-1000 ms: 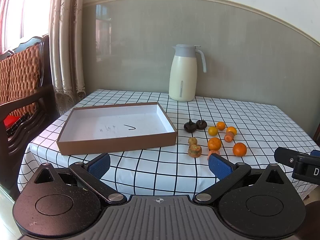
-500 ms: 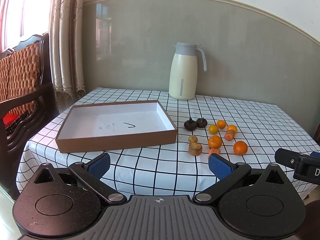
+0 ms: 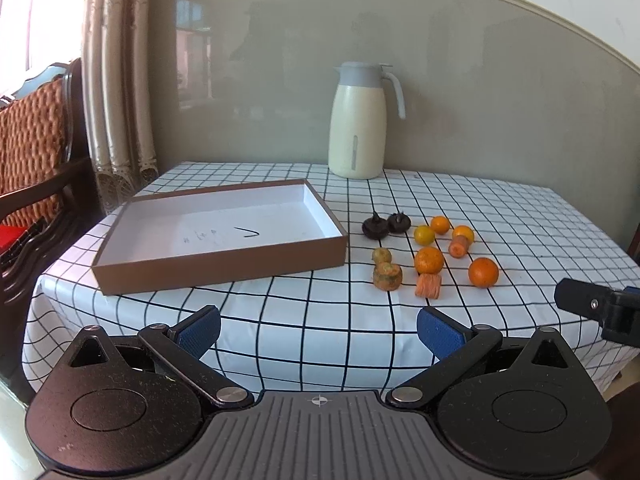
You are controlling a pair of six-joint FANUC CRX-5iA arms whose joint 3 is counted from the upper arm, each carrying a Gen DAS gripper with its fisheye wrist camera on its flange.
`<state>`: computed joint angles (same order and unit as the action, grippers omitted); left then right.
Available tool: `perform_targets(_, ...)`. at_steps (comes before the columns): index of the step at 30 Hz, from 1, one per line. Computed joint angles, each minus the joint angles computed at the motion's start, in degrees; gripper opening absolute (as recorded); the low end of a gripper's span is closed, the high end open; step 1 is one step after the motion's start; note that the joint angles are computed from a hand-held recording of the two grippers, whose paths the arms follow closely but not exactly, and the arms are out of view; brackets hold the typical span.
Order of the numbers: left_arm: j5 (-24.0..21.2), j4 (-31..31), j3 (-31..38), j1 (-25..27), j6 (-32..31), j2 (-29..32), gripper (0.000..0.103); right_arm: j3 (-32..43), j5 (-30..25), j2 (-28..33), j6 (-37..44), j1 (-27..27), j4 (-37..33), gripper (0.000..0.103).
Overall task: Organize fruits
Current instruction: 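Reach the left tool to the carrot slice while the right tool reaches the large orange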
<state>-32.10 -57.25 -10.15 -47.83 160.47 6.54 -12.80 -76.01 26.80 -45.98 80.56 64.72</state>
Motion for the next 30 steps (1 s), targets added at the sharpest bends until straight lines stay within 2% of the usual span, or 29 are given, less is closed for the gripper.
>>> perform_targets(7, 1.6, 0.8, 1.8, 0.2, -2.3, 3.1, 0.103, -1.1, 1.0, 0.2, 0.0, -1.2, 0.0, 0.095)
perform_targets(12, 2.6, -1.2, 3.6, -0.1, -0.9, 5.8, 0.103, -2.4, 3.7, -0.1, -0.1, -3.1, 0.3, 0.084)
perform_targets(15, 1.9, -3.4, 5.5, -0.7, 0.3, 7.9, 0.103, -3.4, 5.2, -0.5, -1.2, -4.1, 0.7, 0.082)
perform_targets(18, 2.3, -3.2, 7.4, -0.3, -0.5, 10.0, 0.103, -3.9, 6.0, -0.4, -1.3, -5.1, 1.2, 0.077)
perform_targets(23, 3.9, -1.9, 10.6, 1.1, -2.1, 13.3, 0.103, -5.2, 9.0, -0.8, -2.6, -7.9, 3.1, 0.075)
perform_targets(25, 4.0, -2.2, 11.9, 1.3, -2.6, 14.6, 0.103, -5.8, 10.6, -0.9, -2.7, -9.2, 4.3, 0.068)
perform_targets(30, 4.7, -1.2, 15.0, 2.0, -4.5, 17.7, 0.103, -5.7, 12.8, -0.2, -1.9, -11.7, 4.8, 0.064)
